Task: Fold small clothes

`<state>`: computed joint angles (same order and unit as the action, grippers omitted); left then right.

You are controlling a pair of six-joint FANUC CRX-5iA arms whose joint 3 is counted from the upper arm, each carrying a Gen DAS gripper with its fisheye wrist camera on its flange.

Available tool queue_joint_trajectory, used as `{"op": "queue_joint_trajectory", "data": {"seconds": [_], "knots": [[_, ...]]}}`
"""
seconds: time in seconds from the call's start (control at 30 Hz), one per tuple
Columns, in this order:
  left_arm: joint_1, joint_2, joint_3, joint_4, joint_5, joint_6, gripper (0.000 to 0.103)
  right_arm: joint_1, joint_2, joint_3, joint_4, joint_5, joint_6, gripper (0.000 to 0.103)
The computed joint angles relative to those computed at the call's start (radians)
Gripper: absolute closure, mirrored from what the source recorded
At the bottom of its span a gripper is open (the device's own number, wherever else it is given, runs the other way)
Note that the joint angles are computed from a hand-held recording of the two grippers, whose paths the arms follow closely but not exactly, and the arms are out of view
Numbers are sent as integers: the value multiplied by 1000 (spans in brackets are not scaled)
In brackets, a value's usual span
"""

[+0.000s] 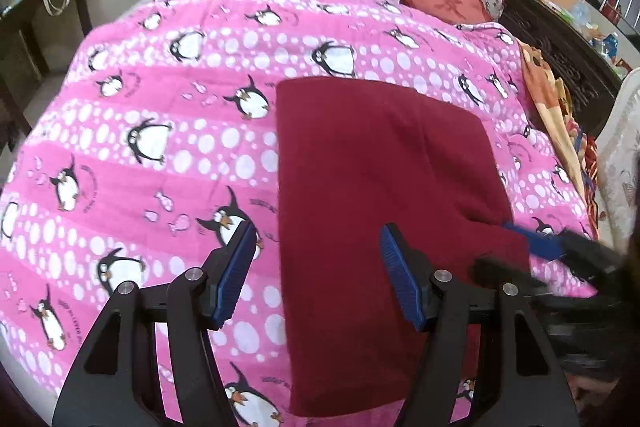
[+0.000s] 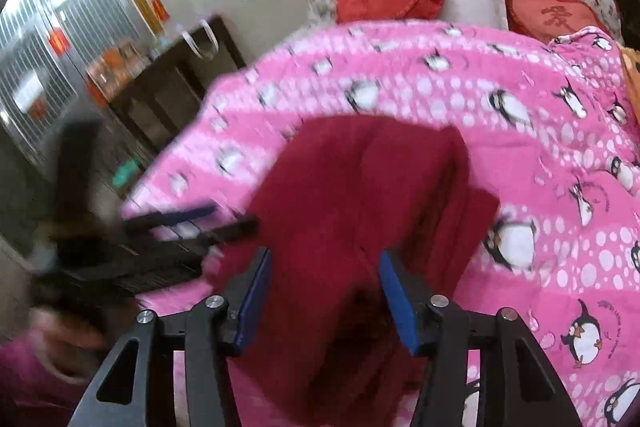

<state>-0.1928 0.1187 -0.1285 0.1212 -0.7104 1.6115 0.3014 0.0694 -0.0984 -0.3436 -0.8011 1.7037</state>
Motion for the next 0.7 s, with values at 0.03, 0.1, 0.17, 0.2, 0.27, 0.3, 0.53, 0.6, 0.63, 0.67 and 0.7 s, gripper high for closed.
{"op": "queue_joint_trajectory", "data": {"seconds": [0.03, 0.1, 0.17, 0.2, 0.27, 0.3, 0.53, 0.6, 0.63, 0.67, 0.7], "knots": [[-2, -11, -7, -12, 8, 9, 39, 3, 4, -20, 26, 1, -16, 53], [-7, -28, -13, -39, 18, 33, 39, -5, -8, -47, 12, 23, -9, 53], [-14, -43, -19, -69, 29, 59, 39, -15, -22, -45, 0, 5, -3, 53], [-17, -49, -20, -83, 31, 71, 39, -20, -24, -39, -3, -2, 0, 53], [-21, -63, -24, -101, 34, 93, 39, -17, -45, -44, 11, -11, -17, 53], [-22, -69, -27, -104, 37, 100, 39, -15, -61, -50, 16, -10, -26, 53], [-47, -98, -14, -187, 37, 177, 39, 48, -167, -109, 98, 84, -119, 52], [-55, -103, -9, -204, 33, 186, 39, 66, -189, -131, 142, 112, -160, 52], [-57, -106, -9, -207, 33, 186, 39, 69, -194, -135, 151, 119, -171, 52], [-57, -111, -12, -207, 38, 184, 39, 74, -201, -143, 166, 133, -193, 52], [-58, -116, -16, -211, 41, 187, 39, 75, -204, -146, 171, 139, -204, 48]]}}
